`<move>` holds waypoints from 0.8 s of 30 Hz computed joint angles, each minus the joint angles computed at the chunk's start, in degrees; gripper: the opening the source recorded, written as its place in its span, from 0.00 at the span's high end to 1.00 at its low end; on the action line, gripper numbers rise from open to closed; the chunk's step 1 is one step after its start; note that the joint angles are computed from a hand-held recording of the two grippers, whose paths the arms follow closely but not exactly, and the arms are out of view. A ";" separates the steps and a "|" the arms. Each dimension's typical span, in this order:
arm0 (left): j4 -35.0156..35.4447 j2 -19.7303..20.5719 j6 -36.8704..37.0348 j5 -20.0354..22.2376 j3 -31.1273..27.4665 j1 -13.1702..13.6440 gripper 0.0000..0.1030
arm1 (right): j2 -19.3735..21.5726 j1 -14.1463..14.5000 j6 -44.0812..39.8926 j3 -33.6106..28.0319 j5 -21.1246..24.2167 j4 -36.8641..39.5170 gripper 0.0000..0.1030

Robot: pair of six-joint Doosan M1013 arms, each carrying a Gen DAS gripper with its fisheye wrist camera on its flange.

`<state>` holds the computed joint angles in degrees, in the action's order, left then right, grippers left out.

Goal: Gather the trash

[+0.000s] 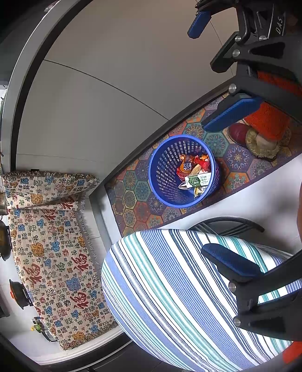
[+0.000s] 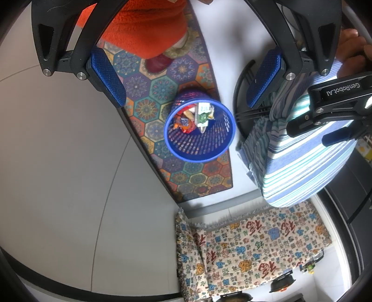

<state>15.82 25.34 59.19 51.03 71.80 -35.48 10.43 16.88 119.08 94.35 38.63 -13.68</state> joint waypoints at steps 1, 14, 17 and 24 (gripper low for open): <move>-0.01 0.05 -0.01 0.08 -0.11 -0.02 0.05 | -0.03 0.03 0.11 0.03 0.04 -0.11 0.00; -0.10 0.20 0.79 0.02 -0.02 -0.07 0.05 | 0.17 0.01 0.24 0.32 -0.28 -0.04 0.00; -0.11 0.19 0.94 0.03 0.00 -0.07 0.05 | 0.21 0.00 0.30 0.28 -0.18 -0.03 0.00; 0.05 0.15 1.57 -0.11 0.14 -0.10 0.05 | 0.23 -0.10 0.18 0.25 -0.06 0.16 0.00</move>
<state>15.87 25.49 60.76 50.93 71.95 -35.58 10.66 16.78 119.26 94.59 38.57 -13.52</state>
